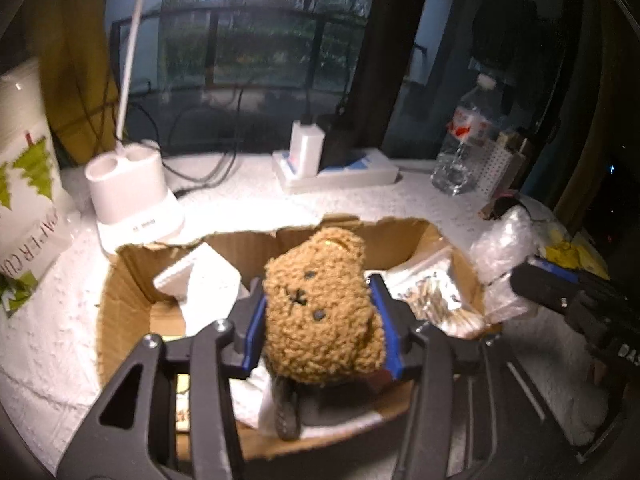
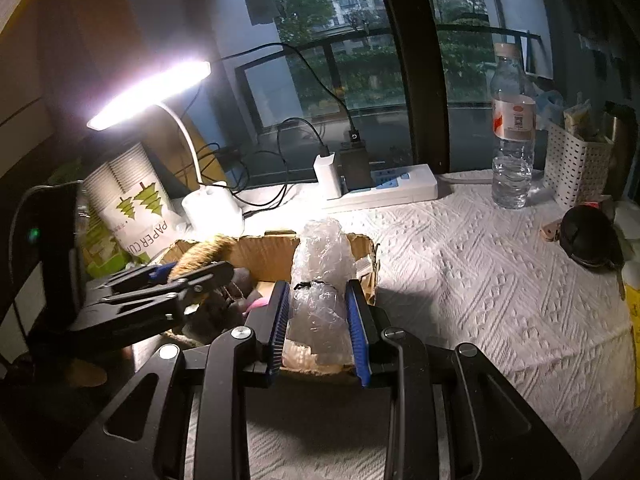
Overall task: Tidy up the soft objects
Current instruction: 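Carry the brown sponge and bubble bag over the box and lower them, then open both tools to drop the sponge and bubble bag into the box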
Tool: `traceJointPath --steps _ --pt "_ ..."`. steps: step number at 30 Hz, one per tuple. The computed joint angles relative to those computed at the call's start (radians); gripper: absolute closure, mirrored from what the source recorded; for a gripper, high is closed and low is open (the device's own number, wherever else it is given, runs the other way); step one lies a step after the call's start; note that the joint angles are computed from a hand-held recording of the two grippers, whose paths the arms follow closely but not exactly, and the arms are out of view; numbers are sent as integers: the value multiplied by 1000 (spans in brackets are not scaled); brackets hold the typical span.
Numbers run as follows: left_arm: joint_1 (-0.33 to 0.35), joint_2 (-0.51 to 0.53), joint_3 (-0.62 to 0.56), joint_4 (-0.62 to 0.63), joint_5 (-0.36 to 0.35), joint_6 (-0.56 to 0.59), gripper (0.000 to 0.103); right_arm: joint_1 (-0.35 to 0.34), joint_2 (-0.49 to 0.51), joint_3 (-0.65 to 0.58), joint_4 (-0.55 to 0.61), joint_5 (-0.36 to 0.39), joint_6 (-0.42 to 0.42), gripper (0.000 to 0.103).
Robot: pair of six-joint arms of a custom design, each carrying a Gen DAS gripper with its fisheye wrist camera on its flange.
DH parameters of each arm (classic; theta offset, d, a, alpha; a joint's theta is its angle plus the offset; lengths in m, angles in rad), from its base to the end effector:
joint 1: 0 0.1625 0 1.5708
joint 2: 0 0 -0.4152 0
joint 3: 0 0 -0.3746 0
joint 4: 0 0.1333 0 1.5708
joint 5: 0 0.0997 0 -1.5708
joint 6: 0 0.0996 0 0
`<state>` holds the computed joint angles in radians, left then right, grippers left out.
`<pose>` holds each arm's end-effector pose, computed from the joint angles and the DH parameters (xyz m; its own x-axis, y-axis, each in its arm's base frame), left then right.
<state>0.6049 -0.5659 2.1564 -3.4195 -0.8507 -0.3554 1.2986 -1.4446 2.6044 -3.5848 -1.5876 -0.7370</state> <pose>-0.2641 -0.4245 -0.0363 -0.8074 0.2986 -0.5089 0.5486 0.6973 -0.4612 0.0347 -0.3653 0.2408 -0.8293 -0.2171 0.5149 -0.5142 0.6573 -0.5509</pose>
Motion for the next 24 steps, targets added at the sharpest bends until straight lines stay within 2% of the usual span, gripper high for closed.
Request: traceJointPath --steps 2,6,9,12,24 --pt "19 1 -15 29 -18 -15 49 5 17 -11 -3 -6 5 73" --pt "30 2 -14 12 -25 -16 45 17 54 -36 0 -16 14 73" --pt "37 -5 -2 -12 -37 -16 33 29 86 -55 7 -27 18 73" --pt "43 -13 6 -23 -47 -17 27 44 118 -72 9 -38 20 73" --pt "34 -60 76 -95 -26 -16 27 95 221 -124 17 -92 41 73"
